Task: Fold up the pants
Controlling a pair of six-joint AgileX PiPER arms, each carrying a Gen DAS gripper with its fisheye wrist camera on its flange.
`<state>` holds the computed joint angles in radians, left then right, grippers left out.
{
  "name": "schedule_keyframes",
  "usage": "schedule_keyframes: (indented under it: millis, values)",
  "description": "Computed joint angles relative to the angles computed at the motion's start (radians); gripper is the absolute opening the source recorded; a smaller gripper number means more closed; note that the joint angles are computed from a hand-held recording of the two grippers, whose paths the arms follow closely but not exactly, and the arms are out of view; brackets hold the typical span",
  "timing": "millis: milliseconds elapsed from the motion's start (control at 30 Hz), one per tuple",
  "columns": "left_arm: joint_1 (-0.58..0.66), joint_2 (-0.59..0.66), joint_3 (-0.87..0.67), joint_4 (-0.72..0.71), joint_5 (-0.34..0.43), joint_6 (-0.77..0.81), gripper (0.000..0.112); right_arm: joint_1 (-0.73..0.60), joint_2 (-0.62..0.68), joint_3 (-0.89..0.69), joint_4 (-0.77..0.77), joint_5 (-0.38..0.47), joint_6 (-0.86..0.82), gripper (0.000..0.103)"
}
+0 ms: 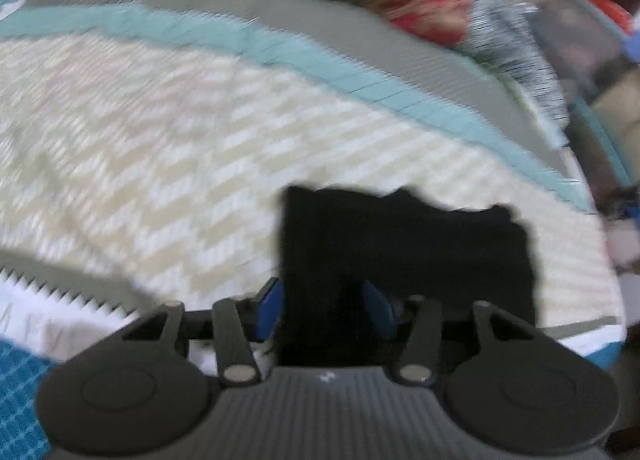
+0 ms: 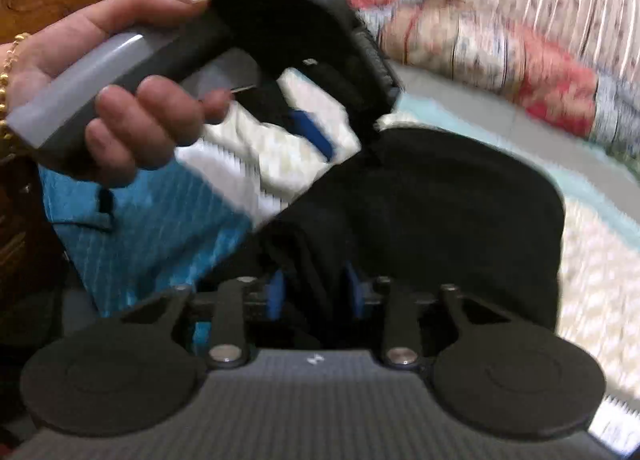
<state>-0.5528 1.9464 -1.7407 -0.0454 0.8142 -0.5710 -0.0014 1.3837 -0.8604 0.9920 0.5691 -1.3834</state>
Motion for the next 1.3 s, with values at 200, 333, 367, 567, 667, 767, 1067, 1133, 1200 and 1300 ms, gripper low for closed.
schedule_keyframes:
  millis: [200, 333, 367, 567, 667, 767, 1067, 1133, 1200, 1300]
  values:
    - [0.009, -0.176, 0.279, -0.106, -0.238, 0.033, 0.077, -0.332, -0.099, 0.028, 0.206, 0.392, -0.075, 0.049]
    - [-0.051, -0.226, 0.320, -0.046, -0.251, -0.001, 0.085, -0.429, -0.112, 0.046, 0.246, 0.328, -0.026, 0.049]
    - [-0.069, -0.224, 0.312, -0.018, -0.242, -0.012, 0.087, -0.435, -0.098, 0.038, 0.237, 0.297, 0.014, 0.046]
    - [-0.206, -0.174, 0.275, 0.276, -0.108, -0.194, 0.076, -0.396, 0.020, 0.008, 0.164, 0.281, 0.227, 0.032]
    - [-0.205, -0.158, 0.316, 0.288, -0.121, -0.241, 0.080, -0.296, 0.043, 0.018, 0.112, 0.173, 0.249, 0.037]
    - [-0.168, -0.167, 0.376, 0.235, -0.187, -0.248, 0.088, -0.324, 0.049, 0.023, 0.124, 0.203, 0.254, 0.038]
    - [-0.177, -0.194, 0.428, 0.283, -0.222, -0.302, 0.097, -0.462, 0.037, 0.035, 0.168, 0.353, 0.245, 0.039]
    - [-0.172, -0.196, 0.437, 0.277, -0.236, -0.295, 0.099, -0.505, 0.038, 0.046, 0.201, 0.366, 0.233, 0.044]
    - [-0.172, -0.198, 0.445, 0.276, -0.246, -0.299, 0.100, -0.553, 0.043, 0.049, 0.218, 0.385, 0.243, 0.044]
    - [-0.176, -0.198, 0.447, 0.289, -0.250, -0.316, 0.102, -0.603, 0.070, 0.034, 0.209, 0.410, 0.287, 0.048]
